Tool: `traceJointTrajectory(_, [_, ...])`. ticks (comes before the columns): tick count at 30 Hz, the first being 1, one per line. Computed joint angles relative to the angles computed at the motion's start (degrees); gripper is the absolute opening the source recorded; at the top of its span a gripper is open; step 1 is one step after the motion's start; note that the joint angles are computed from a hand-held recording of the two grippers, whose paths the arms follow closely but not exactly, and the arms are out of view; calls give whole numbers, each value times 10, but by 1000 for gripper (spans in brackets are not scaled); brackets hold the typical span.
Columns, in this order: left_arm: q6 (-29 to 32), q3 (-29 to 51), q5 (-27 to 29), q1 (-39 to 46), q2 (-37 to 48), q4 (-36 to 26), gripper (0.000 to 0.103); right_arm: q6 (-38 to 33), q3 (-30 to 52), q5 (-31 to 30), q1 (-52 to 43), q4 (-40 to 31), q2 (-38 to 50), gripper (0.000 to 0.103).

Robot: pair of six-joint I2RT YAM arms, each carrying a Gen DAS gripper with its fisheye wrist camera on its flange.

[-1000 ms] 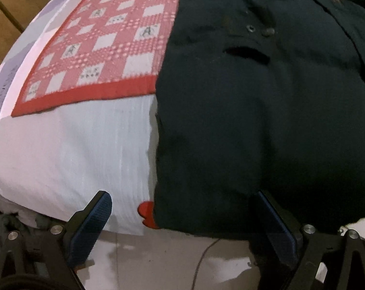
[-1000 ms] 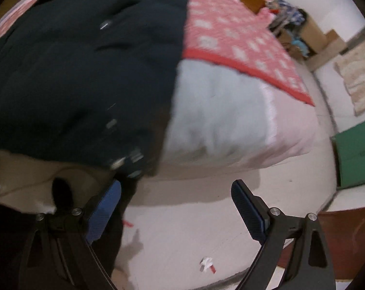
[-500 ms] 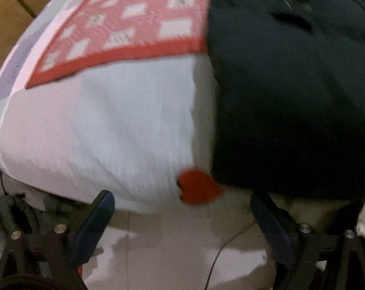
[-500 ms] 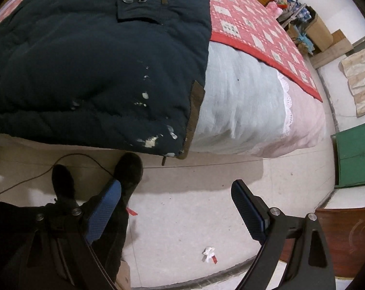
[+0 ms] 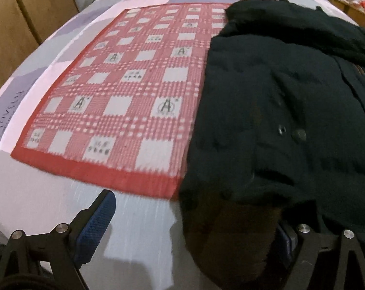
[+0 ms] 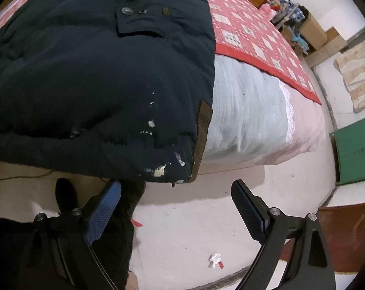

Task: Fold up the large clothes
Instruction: 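Grasp the jacket hem with both tools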

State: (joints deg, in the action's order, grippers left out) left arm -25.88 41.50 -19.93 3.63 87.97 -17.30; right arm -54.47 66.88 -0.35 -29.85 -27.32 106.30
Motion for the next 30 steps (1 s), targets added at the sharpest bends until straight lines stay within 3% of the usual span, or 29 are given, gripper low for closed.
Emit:
traceJointTrajectory(7, [41,72,-9,1,49,-8,95,100,32,23,-32,63,40,94])
traceJointTrajectory(10, [33,74,-4,2,55,-13,95,75,16,-1,-30,75,30,94])
traceJointTrajectory(14, [9,54,-10,-5,57,-11,95,99,14,-35,-10,71,36,93])
traceJointTrajectory(20, [-29,-28,-11,-6,24,-16,95,273,91,2,-26,104,88,91])
traceJointTrajectory(22, [-30,-49,-6,-2,21,-6,95,251,93,9,-20,102,91,89])
traceJointTrajectory(24, [-28,-56,-5,-7,22,3,91,232,84,-1,-9,99,86,68])
traceJointTrajectory(27, [-2,-52,35,-3,27,23,72,227,127,-20,4,39,119,40])
traceJointTrajectory(30, [26,-46,70,-2,36,44,55,251,165,-33,13,7,149,36])
